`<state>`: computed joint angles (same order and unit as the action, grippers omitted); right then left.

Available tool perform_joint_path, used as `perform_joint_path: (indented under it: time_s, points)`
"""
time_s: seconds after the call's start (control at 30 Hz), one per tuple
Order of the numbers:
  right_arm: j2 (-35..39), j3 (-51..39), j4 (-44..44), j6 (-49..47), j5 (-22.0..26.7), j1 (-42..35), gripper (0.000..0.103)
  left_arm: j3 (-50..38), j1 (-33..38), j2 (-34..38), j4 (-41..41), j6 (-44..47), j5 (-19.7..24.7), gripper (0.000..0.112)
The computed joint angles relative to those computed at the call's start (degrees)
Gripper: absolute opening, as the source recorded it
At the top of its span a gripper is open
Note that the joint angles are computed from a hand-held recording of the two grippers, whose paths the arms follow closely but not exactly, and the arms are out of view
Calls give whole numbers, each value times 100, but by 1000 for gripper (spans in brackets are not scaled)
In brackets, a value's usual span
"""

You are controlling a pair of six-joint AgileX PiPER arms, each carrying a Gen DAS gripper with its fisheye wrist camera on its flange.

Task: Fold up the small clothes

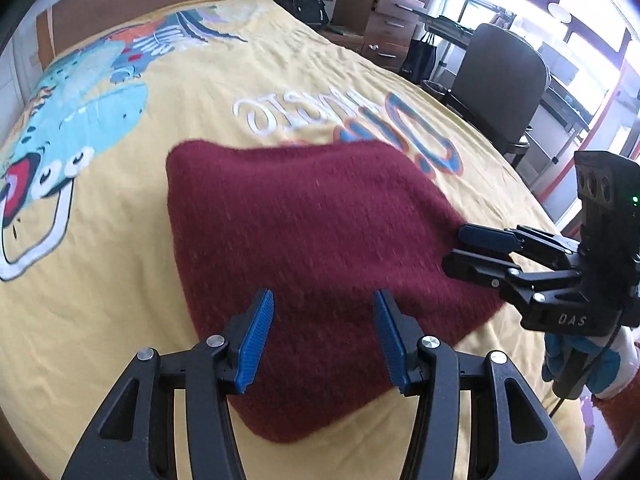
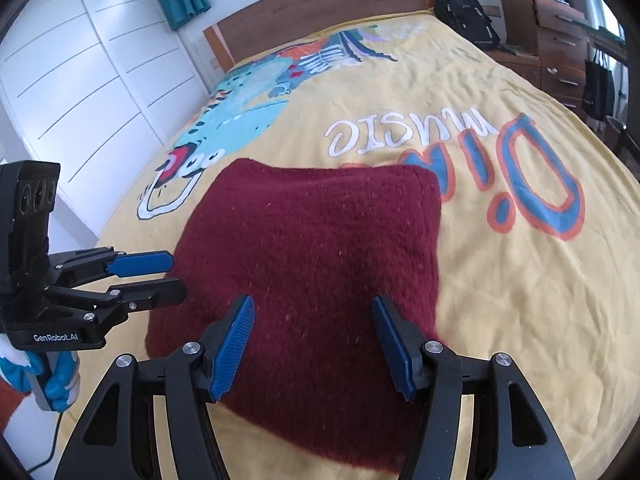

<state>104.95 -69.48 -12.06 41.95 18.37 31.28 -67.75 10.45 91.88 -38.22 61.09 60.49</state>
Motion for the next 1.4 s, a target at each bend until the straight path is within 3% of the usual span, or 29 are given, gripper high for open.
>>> perform_joint_path:
  time_s: [0.13,0.27,0.33,0.5,0.6,0.73,0.83,0.97,1.1,1.27,1.4]
  points:
    - [299,-43,603,-539,-13,-137,64,-79,-186,293,155,-178,-79,46]
    - [466,-16,790,-696,-152,-238,64,444,-220,289,141,205,-471,47]
    - [534,-71,926,-790,-128,-278,64,466,-168,318,50,213,-447,47]
    - [417,178,147,-4,-197,-74,64,721,-78,176,12,261,-501,47]
    - [380,-26,427,-309,211,-84,64,973,-94,-3,11,379,-686,47]
    - [218,-371,258,-171,759,-51,64,724,-263,-104,269,-142,-651,48]
    - [141,-487,-100,122,1019,-11,64,465,-155,-175,230,-360,-528,60]
    - [210,-606,-205,300,1237,-58,76,36,200,35,144,-669,-471,65]
    - [506,-784,468,-418,1358,-280,77,-393,214,565,335,-1128,-475,69]
    - [785,-654,2112,-1998,1024,-674,78,-599,212,1056,313,-1217,-409,71]
    - [1029,-703,3297,-3207,1002,-945,81,-690,322,1420,79,-1189,-298,88]
